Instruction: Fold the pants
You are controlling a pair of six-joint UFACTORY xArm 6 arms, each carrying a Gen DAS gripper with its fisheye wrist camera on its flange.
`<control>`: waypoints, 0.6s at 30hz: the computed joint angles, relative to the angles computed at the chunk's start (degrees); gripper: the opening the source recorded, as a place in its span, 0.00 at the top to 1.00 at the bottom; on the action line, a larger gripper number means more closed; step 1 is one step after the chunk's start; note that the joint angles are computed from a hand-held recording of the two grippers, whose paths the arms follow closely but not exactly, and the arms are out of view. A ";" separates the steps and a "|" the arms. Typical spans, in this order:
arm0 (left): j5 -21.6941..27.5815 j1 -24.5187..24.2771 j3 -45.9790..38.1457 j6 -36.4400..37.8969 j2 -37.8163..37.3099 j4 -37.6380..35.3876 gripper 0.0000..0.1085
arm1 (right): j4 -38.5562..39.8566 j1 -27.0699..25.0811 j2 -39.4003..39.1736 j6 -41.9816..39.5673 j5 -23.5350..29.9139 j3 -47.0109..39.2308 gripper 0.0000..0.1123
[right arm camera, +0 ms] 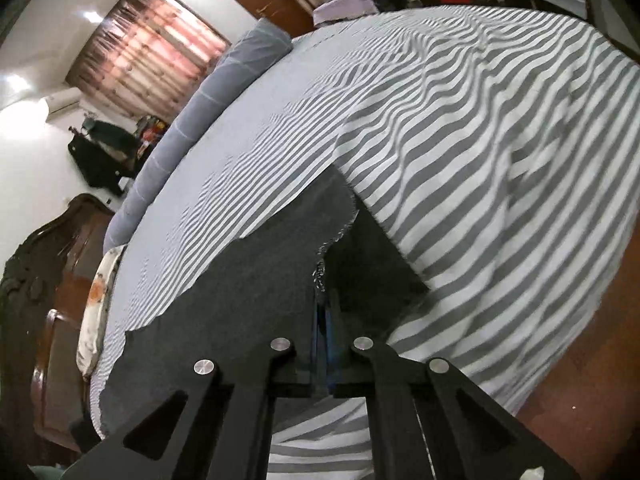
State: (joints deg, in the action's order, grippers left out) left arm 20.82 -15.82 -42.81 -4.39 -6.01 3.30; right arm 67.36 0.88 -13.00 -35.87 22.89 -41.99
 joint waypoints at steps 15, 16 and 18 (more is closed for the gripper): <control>-0.65 -0.25 0.75 -0.88 -0.55 1.08 0.37 | -2.30 -3.73 1.77 0.37 -4.84 3.29 0.73; -0.51 -0.27 0.65 -0.98 -0.52 1.22 0.37 | -1.09 -4.36 2.21 -1.11 -4.61 2.79 0.68; -0.06 -0.32 0.28 -1.36 -0.31 1.49 0.37 | 1.06 -5.38 3.51 -3.98 -4.57 1.31 0.65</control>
State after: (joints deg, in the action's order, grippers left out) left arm 20.77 -16.13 -42.53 -5.75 -6.32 4.79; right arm 68.42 -4.50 -9.48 -39.85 18.32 -40.67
